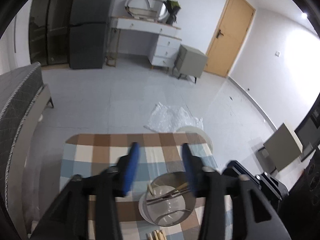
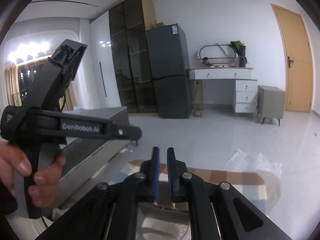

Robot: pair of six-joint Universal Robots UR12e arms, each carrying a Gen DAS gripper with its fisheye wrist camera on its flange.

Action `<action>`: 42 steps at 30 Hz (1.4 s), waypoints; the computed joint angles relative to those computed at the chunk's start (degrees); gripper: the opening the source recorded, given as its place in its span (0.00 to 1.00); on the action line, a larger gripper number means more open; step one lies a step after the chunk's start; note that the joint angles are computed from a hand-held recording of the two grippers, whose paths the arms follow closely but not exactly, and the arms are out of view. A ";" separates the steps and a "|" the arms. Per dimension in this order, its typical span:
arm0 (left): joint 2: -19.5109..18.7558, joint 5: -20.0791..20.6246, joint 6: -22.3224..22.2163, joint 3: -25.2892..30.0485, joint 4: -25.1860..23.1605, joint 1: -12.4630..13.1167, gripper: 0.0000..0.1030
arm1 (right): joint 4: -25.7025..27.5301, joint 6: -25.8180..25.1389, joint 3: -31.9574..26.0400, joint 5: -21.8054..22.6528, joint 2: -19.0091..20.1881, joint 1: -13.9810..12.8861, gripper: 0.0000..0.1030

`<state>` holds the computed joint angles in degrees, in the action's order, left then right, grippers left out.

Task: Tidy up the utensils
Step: 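Open both tools to drop the chopsticks into the holder compartments, then lower both open tools back toward the chopstick bundle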

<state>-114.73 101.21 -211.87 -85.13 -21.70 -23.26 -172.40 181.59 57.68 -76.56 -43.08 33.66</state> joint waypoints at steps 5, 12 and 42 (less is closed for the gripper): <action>2.06 4.29 -1.86 -2.15 0.23 -0.91 0.64 | -2.82 2.72 5.68 -1.34 -3.30 -0.11 0.34; 4.68 8.93 -4.86 -4.99 0.04 -2.88 0.66 | -5.56 6.24 12.21 -4.19 -7.43 0.17 0.57; 4.97 23.97 -8.27 -11.21 1.14 -9.00 0.87 | -7.21 9.41 26.04 -8.56 -13.93 2.42 0.90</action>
